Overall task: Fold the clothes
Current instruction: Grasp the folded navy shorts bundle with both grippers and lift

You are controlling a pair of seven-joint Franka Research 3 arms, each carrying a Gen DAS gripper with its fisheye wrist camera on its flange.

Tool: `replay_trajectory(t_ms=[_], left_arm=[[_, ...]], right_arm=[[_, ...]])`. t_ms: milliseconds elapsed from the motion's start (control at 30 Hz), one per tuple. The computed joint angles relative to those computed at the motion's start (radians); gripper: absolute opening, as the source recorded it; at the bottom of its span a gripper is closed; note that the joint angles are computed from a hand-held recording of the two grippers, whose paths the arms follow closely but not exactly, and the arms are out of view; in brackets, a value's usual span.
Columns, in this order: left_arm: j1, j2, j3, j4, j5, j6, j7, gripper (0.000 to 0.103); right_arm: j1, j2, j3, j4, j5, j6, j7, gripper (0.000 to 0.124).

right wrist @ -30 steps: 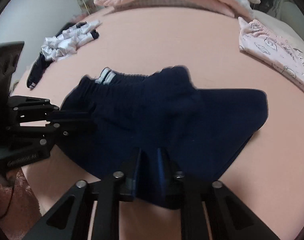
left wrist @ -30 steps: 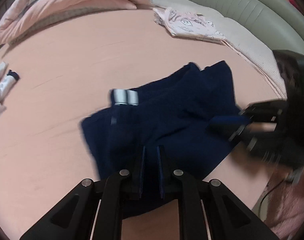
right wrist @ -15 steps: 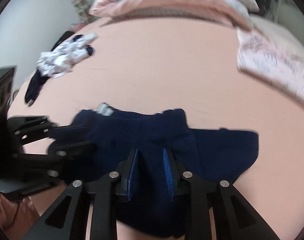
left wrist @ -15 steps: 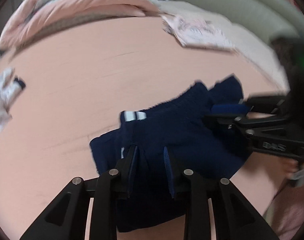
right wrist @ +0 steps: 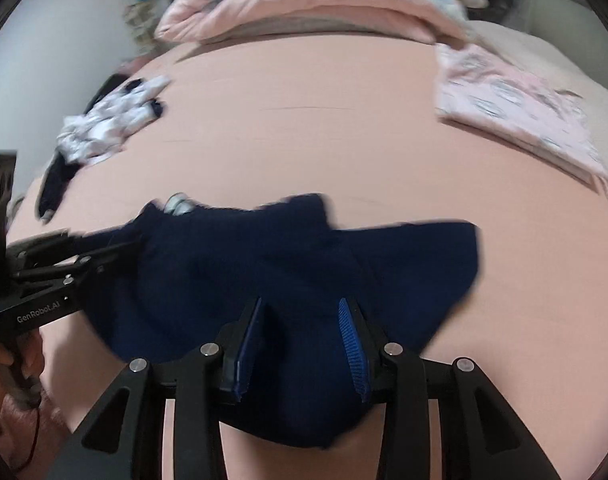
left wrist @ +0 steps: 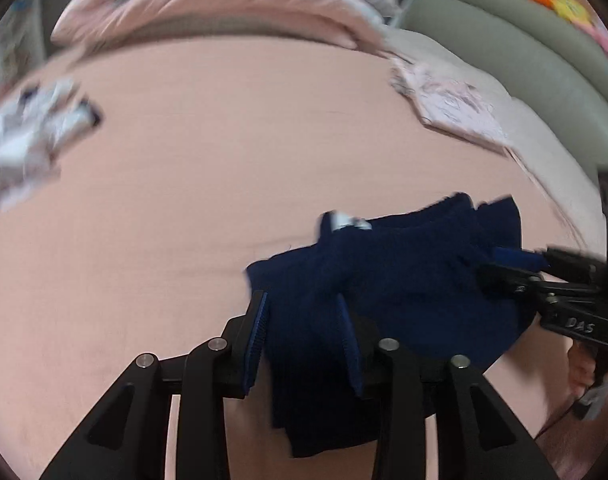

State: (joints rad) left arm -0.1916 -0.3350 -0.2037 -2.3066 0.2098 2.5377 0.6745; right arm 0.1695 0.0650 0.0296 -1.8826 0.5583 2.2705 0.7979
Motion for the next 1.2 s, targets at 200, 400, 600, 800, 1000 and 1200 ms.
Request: replay_trajectory(t_ms=[200, 400, 600, 800, 1000, 1200], left_arm=[[-0.013, -0.086, 0.032, -0.079, -0.052, 0.087, -0.037, 0.056], [-0.151, -0.117, 0.182, -0.189, -0.362, 0.23, 0.117, 0.056], [-0.215, -0.097, 0.222, -0.207, -0.549, 0.293, 0.239, 0.057], [-0.185, -0.055, 0.187, -0.193, -0.564, 0.351, 0.25, 0.058], [-0.146, -0.034, 0.142, -0.159, -0.505, 0.309, 0.223, 0.016], [-0.051, -0.015, 0.039, -0.001, -0.279, 0.205, 0.138, 0.013]], right_arm=[[-0.037, -0.039, -0.031, -0.009, 0.101, -0.004, 0.021, 0.063], [-0.069, 0.011, -0.044, 0.041, 0.075, -0.123, 0.116, 0.065], [-0.103, 0.059, -0.043, 0.074, 0.139, -0.214, 0.15, 0.067], [-0.108, 0.108, -0.022, 0.12, 0.192, -0.269, 0.15, 0.065], [-0.103, 0.125, -0.009, 0.142, 0.201, -0.274, 0.142, 0.016], [-0.106, 0.043, -0.021, 0.122, 0.233, -0.255, 0.089, 0.012]])
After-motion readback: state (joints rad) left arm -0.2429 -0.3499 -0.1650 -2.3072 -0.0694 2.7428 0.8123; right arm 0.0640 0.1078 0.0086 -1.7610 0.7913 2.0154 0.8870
